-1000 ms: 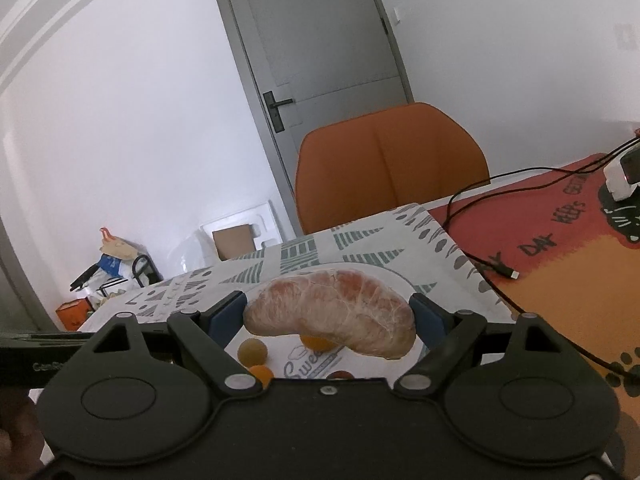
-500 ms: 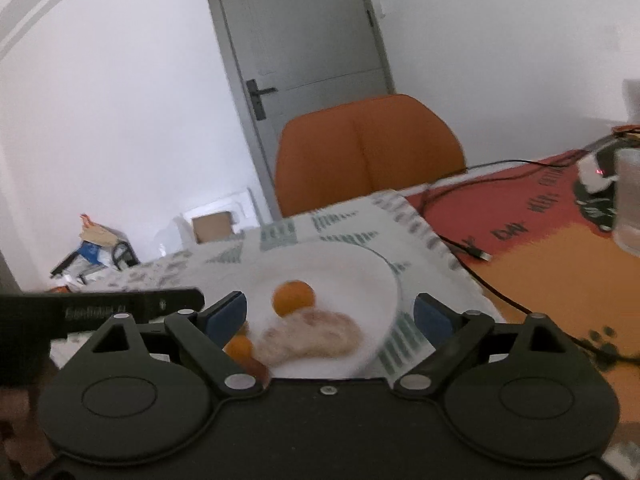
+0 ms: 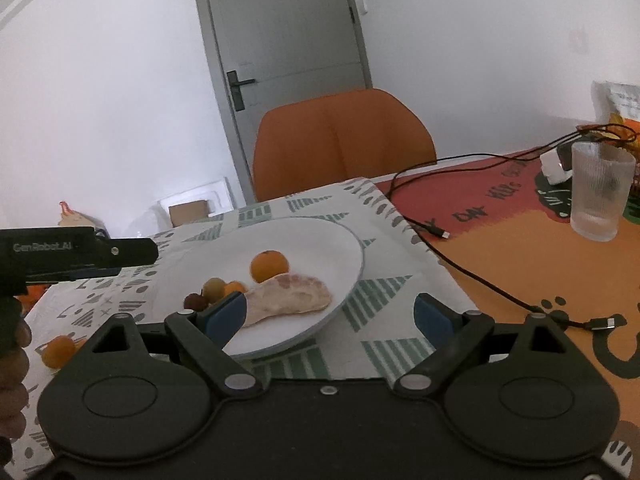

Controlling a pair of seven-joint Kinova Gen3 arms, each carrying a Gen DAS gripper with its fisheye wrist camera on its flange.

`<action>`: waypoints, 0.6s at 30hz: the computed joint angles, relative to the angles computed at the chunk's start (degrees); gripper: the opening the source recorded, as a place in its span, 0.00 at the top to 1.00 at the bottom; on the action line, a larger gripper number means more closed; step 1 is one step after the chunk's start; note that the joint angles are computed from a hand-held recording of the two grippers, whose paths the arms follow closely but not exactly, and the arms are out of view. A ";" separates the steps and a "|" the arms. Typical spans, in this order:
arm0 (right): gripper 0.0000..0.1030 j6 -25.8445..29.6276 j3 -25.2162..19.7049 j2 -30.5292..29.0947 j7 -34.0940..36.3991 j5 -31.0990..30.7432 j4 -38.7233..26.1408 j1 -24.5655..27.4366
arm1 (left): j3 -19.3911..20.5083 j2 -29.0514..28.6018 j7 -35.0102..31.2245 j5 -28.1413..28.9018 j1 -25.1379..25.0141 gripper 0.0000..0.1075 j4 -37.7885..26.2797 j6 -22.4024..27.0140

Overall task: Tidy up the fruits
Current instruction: 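Move both open grippers back from the bowl toward the remaining fruit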

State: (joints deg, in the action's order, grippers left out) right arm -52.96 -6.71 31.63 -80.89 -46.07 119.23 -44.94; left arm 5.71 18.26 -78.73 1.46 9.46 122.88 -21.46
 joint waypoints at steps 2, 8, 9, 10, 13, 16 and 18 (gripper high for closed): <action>0.09 -0.72 -0.04 -0.07 0.79 -0.93 -0.05 -0.95 | -0.53 -1.23 0.11 0.71 -0.01 0.29 1.87 -1.47; 0.04 -2.03 -0.93 -0.27 2.00 -1.15 -0.02 -2.48 | -2.31 -5.43 -1.15 3.70 0.27 0.20 6.45 -2.61; 0.02 -2.34 -1.09 -0.28 2.09 -1.16 0.03 -2.76 | -2.65 -6.00 -1.75 4.60 0.51 0.20 7.13 -2.78; 0.01 -2.56 -1.23 -0.32 2.29 -1.35 0.07 -3.07 | -3.03 -6.61 -2.45 5.61 0.73 0.18 7.81 -2.86; 0.00 -3.02 -1.67 -0.63 2.84 -1.47 0.31 -3.85 | -4.59 -8.47 -6.42 10.99 2.33 0.14 9.51 -2.47; 0.00 -3.31 -2.01 -0.99 3.62 -2.06 0.36 -4.60 | -5.42 -9.96 -10.73 16.78 3.55 0.13 10.87 -2.34; 0.00 -2.99 -2.29 -1.39 3.92 -2.00 0.40 -4.77 | -5.63 -11.05 -13.65 20.40 3.91 0.13 11.79 -2.46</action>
State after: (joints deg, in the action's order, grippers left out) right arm -55.95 -9.00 30.24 -76.97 -48.06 119.63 -49.71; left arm 0.08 7.21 -92.38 21.86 13.37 134.67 -23.93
